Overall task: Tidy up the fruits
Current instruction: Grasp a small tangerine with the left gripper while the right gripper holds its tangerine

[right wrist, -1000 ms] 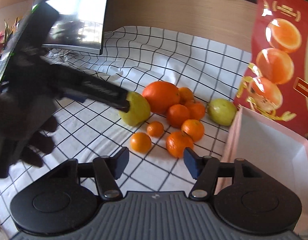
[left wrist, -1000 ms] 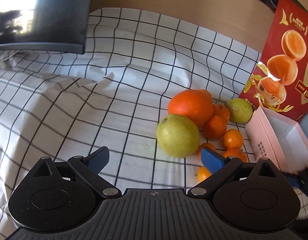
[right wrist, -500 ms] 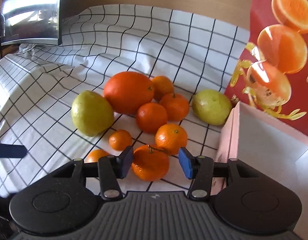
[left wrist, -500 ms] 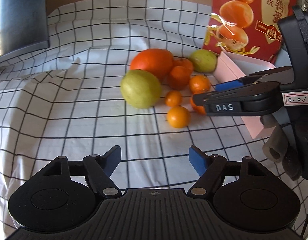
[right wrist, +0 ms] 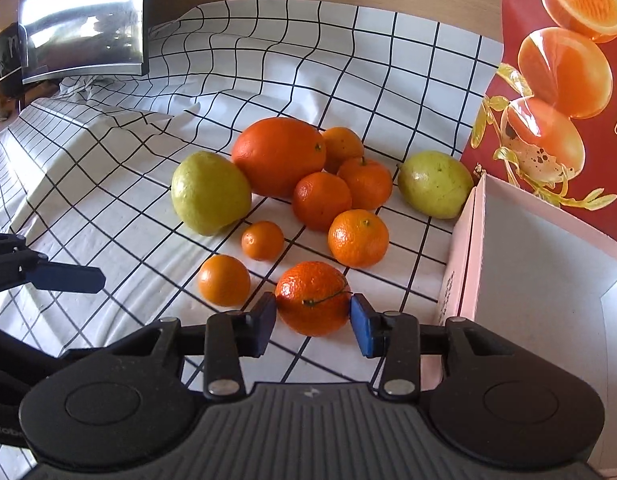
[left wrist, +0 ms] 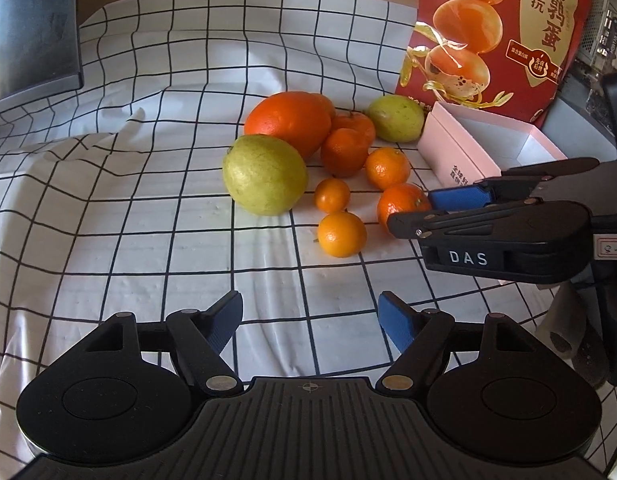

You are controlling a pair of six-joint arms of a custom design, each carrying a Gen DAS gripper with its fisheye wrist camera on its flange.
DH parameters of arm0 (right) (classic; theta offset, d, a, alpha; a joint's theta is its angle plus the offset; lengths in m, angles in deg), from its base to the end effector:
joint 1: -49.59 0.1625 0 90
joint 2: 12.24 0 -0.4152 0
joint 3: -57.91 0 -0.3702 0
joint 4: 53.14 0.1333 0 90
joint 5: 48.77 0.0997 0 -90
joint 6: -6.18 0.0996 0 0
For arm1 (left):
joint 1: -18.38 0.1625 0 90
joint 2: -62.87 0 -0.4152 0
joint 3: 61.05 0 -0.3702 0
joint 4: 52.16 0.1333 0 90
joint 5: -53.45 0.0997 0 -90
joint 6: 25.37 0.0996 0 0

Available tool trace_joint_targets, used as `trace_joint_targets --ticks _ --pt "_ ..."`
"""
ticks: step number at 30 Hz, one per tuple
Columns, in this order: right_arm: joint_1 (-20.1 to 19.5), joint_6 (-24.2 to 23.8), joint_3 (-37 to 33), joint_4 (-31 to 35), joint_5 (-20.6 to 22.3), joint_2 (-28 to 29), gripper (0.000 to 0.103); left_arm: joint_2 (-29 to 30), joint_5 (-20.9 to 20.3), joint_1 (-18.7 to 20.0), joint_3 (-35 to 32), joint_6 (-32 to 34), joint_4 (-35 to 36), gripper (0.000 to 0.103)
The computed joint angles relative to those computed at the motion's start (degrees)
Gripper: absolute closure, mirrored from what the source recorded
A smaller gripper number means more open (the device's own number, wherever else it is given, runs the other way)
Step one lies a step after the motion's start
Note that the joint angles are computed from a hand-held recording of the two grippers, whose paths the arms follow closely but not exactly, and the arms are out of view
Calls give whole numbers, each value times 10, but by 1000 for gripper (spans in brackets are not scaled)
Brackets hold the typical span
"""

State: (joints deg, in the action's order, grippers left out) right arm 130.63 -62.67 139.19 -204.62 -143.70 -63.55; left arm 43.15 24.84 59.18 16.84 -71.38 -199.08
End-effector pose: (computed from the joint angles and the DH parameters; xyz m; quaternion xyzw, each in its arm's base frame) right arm 0.0115 -0.7278 0.2692 0.4699 -0.8390 0.1851 0.2026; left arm -0.3741 -0.6145 -0.0618 0.0295 0.8594 -0.3706 0.3511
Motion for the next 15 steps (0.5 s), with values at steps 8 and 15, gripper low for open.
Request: trace_joint_targets --ticks 8,15 --pt "10 -25 -5 -46 -23 28 61 -15 10 -2 24 -24 5 23" --pt "-12 -1 43 11 44 -56 64 12 12 0 15 92 -137 24"
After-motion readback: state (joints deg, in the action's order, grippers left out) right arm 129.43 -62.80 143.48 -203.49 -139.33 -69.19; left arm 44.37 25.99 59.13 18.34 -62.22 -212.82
